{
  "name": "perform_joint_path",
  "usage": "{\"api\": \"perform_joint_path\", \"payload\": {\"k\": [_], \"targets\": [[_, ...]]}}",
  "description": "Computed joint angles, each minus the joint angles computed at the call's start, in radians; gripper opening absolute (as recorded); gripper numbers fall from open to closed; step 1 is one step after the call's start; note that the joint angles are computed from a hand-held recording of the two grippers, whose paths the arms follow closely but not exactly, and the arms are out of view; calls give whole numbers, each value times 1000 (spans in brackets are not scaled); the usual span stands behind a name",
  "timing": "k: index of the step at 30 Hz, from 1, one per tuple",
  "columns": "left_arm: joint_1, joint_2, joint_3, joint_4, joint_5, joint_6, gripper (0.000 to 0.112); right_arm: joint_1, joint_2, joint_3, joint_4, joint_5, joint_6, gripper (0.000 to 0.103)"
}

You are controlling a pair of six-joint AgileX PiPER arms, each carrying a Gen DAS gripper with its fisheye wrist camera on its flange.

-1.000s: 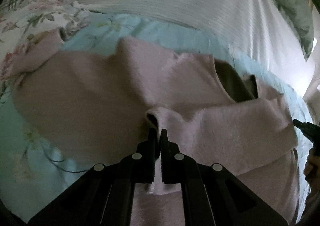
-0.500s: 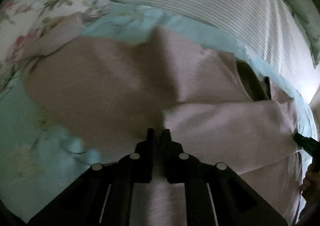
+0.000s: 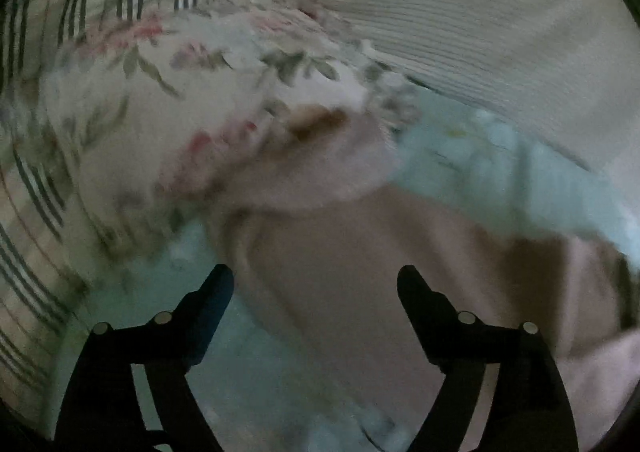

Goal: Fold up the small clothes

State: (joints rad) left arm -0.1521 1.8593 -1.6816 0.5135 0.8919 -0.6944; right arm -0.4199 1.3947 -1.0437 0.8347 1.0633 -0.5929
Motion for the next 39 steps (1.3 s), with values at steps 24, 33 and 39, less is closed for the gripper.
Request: {"api": "perform_joint_path", "payload": {"k": [24, 33, 39], "targets": [[172, -94, 157, -568, -296, 570, 5, 50, -54, 32, 61, 17, 9, 62], [-147, -333, 340, -835, -379, 572, 5, -80, -101, 78, 106, 99, -55, 62], [-462, -179, 232, -609, -423, 279, 5, -194, -90, 71, 111, 142, -93, 62]]}}
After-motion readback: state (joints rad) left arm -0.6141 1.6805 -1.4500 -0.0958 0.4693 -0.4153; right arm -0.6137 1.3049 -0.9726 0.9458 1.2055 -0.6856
